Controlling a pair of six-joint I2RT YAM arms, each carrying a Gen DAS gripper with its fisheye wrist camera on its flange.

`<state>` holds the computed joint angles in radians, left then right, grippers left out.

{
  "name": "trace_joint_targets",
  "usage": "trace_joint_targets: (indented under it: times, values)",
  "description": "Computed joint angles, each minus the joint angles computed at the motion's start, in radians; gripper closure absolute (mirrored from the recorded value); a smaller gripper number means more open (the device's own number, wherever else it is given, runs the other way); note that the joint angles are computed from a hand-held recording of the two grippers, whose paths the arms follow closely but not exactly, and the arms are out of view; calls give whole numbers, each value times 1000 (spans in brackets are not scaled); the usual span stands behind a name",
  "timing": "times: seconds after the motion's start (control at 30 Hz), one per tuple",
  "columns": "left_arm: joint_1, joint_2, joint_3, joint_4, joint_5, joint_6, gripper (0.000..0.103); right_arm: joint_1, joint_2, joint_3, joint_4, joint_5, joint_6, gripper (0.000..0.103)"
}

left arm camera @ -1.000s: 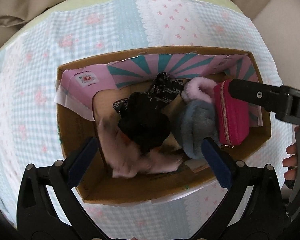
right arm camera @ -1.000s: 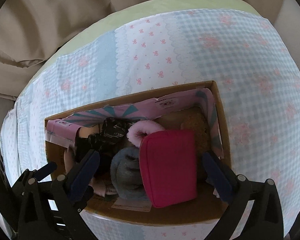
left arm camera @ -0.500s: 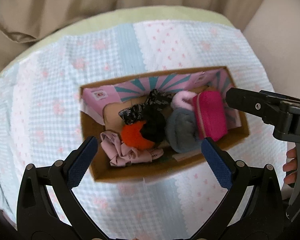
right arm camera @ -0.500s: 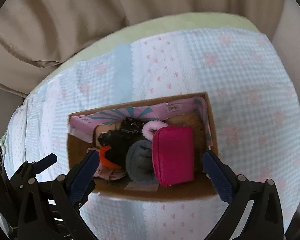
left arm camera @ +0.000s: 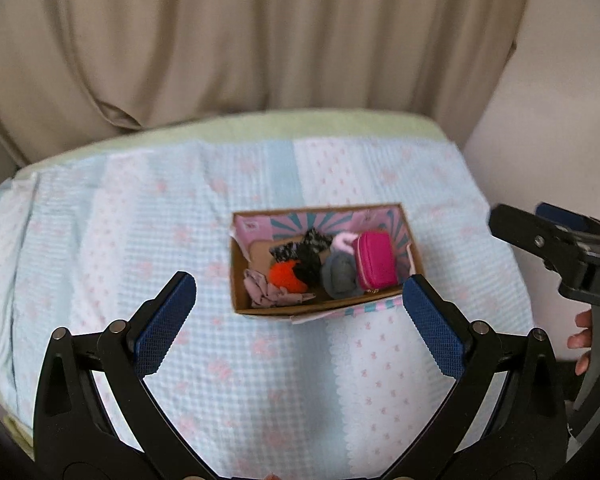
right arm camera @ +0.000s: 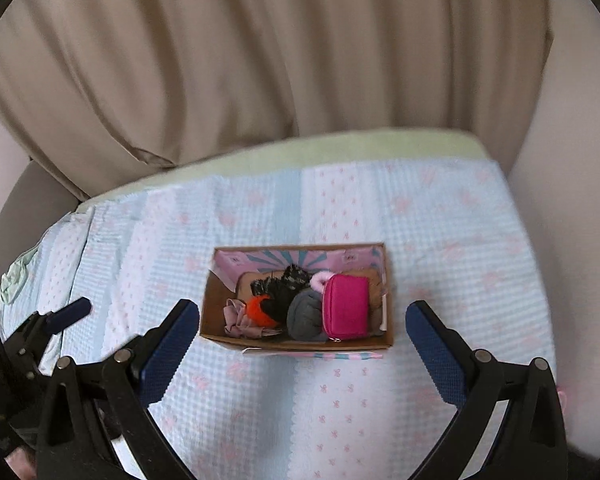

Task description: Organize soft objects

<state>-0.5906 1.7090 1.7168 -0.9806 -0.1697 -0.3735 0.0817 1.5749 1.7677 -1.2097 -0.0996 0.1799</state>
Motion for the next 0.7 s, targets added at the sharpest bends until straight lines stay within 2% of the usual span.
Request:
trace_joint_targets:
  times: [0.1,0.23,0.4,0.6,0.7]
  values:
    - [-44,-135,-29,-46,-67,-47,0,38,-83,52,-83,57,4,0]
    - [-121,-226,-7,-148,-183,-93,0,96,-172,121,-182,122,17,0]
    - [-209,-341,-32,-188,-278,-154,0,191,-253,168,-257,227,57,0]
    - [-379,-452,-57,-264,-451,-261,0,347,-344,160,-332,361,185,0]
    - [-459,-478,-62,-305,-524,-317,0,452,-393,135,-356,462,248,0]
